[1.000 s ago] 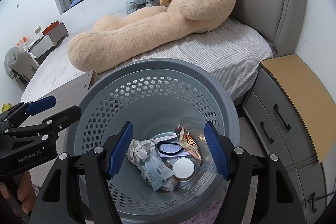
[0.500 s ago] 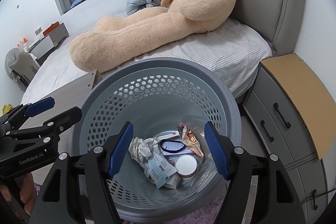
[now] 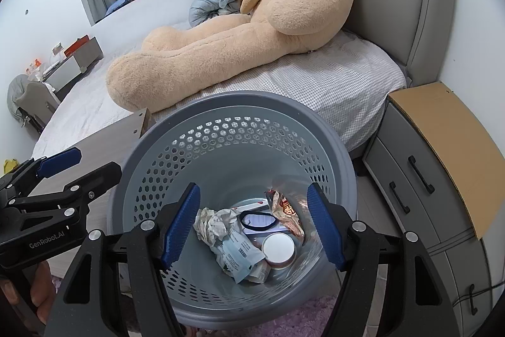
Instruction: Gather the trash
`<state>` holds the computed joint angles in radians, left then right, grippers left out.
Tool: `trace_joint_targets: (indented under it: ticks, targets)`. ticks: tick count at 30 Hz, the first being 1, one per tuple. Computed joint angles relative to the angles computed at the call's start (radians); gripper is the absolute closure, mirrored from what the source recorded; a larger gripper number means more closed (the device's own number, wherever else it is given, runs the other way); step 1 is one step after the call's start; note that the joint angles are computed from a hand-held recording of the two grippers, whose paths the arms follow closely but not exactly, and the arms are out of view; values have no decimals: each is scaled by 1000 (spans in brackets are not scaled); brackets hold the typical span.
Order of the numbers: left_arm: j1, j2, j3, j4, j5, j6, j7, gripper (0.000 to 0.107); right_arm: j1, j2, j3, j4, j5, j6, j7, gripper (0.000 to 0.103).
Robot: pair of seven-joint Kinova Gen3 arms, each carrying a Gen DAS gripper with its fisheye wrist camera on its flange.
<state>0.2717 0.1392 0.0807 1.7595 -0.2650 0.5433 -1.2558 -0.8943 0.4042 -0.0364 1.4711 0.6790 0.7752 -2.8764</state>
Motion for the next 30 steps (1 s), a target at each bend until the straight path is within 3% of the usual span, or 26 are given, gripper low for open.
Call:
trace_joint_targets:
  ticks: [30]
  targets:
    - [6, -9, 2, 2, -22, 2, 20, 24, 1, -4, -3, -3, 2, 5, 1, 36]
